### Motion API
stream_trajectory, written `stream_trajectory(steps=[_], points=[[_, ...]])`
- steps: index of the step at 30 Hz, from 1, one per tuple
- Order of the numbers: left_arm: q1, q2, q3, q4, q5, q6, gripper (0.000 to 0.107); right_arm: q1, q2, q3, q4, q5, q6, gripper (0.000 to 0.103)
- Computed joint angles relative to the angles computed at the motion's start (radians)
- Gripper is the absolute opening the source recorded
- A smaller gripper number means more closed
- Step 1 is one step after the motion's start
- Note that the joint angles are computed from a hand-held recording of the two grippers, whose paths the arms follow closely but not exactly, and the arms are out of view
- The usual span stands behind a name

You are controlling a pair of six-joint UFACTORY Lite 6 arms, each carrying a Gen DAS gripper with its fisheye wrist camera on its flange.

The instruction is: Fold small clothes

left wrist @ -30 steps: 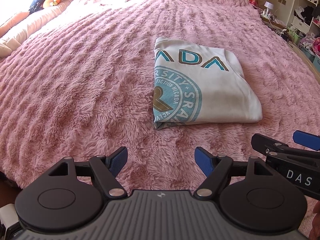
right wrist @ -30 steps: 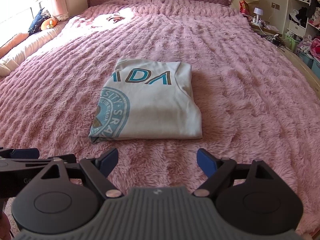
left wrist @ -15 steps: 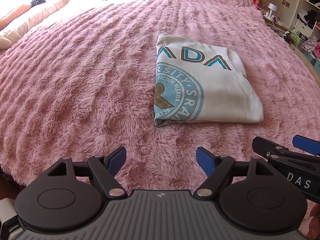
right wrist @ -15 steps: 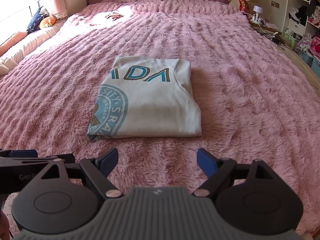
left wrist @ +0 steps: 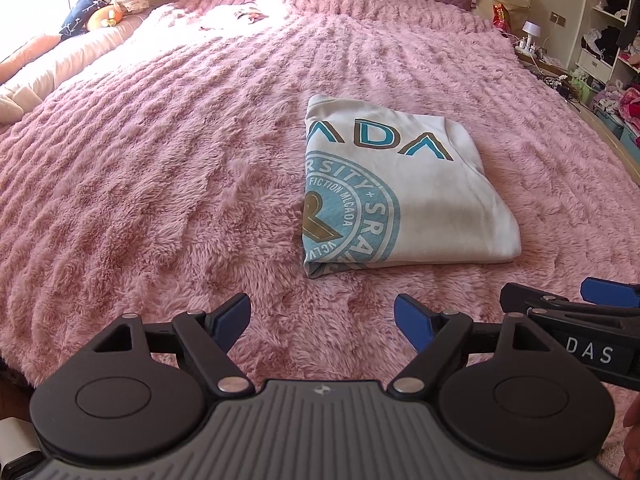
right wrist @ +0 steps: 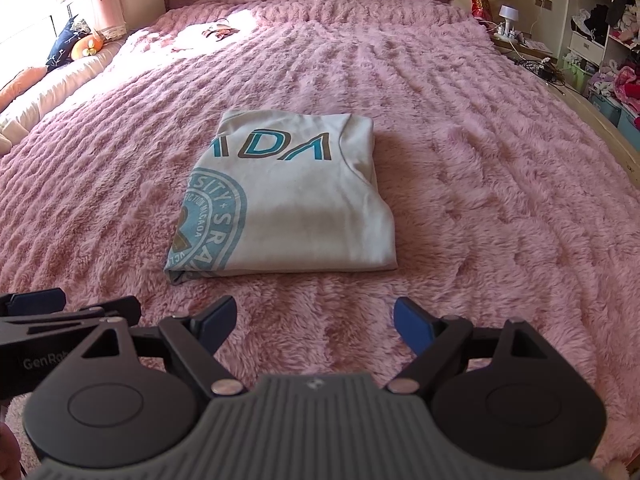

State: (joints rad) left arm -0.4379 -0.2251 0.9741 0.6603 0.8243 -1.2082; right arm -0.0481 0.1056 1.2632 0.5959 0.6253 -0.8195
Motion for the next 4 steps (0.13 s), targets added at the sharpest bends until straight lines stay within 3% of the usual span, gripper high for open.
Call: stream_trajectory(steps=[4], points=[[0.027,0.025,0.027,-0.060,0.014,0.045,0.097,0.002,-0.002,-0.001,0.001,0.006,-0.008,0.082]])
